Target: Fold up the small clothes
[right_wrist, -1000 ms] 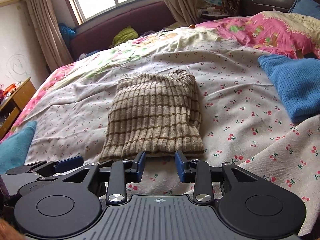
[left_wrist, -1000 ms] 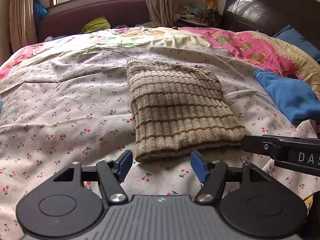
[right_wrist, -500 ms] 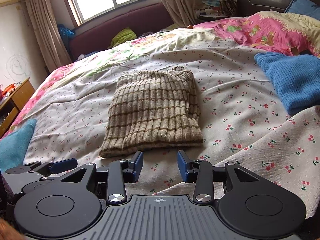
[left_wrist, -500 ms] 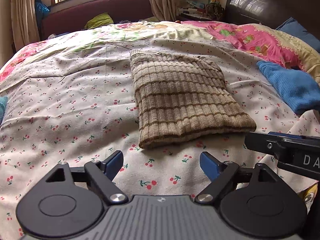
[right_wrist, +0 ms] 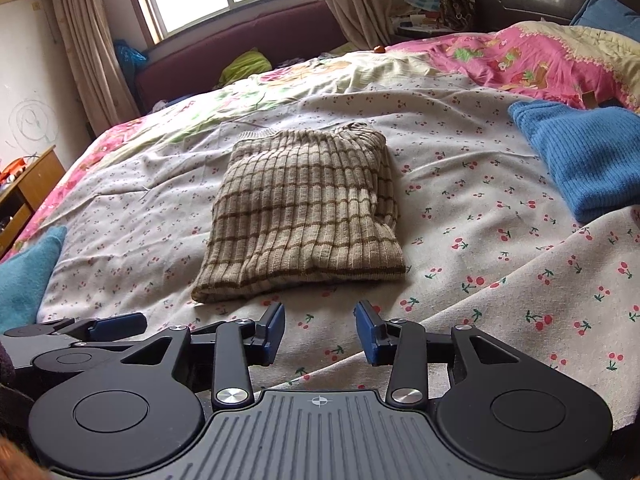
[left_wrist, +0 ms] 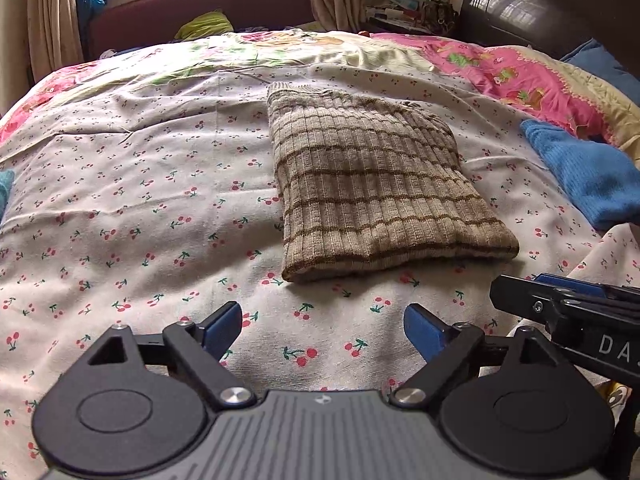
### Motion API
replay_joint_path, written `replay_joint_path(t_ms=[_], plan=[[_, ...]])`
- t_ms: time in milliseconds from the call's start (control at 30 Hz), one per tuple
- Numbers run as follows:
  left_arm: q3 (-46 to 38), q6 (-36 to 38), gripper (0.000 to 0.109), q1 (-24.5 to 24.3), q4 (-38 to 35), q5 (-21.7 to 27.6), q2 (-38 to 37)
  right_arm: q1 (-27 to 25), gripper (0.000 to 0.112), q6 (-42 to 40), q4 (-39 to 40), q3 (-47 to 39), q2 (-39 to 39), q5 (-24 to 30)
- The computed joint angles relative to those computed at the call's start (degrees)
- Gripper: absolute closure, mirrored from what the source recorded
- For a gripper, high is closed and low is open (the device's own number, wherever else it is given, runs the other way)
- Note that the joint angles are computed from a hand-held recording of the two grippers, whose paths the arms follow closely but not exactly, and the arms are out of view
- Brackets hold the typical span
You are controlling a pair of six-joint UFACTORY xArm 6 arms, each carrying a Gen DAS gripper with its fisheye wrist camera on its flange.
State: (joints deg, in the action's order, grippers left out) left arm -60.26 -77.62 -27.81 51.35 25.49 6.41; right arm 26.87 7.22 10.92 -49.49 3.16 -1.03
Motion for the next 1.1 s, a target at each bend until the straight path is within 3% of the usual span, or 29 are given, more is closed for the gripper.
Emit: replay_joint_path(t_ms=[233,333,467,833,1100], plan=[[0.2,1.3,0.011,0.0,-2.1,-0.1,0.3,0.0,0.073,0.0,0.6,0.1,0.6,0.5],[0.2,2.4,0.011,0.0,-3.5,0.0,0.6,-0.6,0.073,3.6,-3.5,0.4,0.9,0.4],[0.1,3.4,0.01,-0.2,-4.3,0.5,0.8,-2.2,0.072,13.1,-14.9,0.6,1.1,0.7],[0.4,2.8,0.01,-0.1,-3.9,0.8,0.5,-3.7,0.072,22.0,-26.1,0.1,1.6,1.8],[0.0,2.8,0.01,-0.6,-3.9,2.3,0.5,-3.9,0.072,23.4,-28.2,-0.1,1.9,2.1]])
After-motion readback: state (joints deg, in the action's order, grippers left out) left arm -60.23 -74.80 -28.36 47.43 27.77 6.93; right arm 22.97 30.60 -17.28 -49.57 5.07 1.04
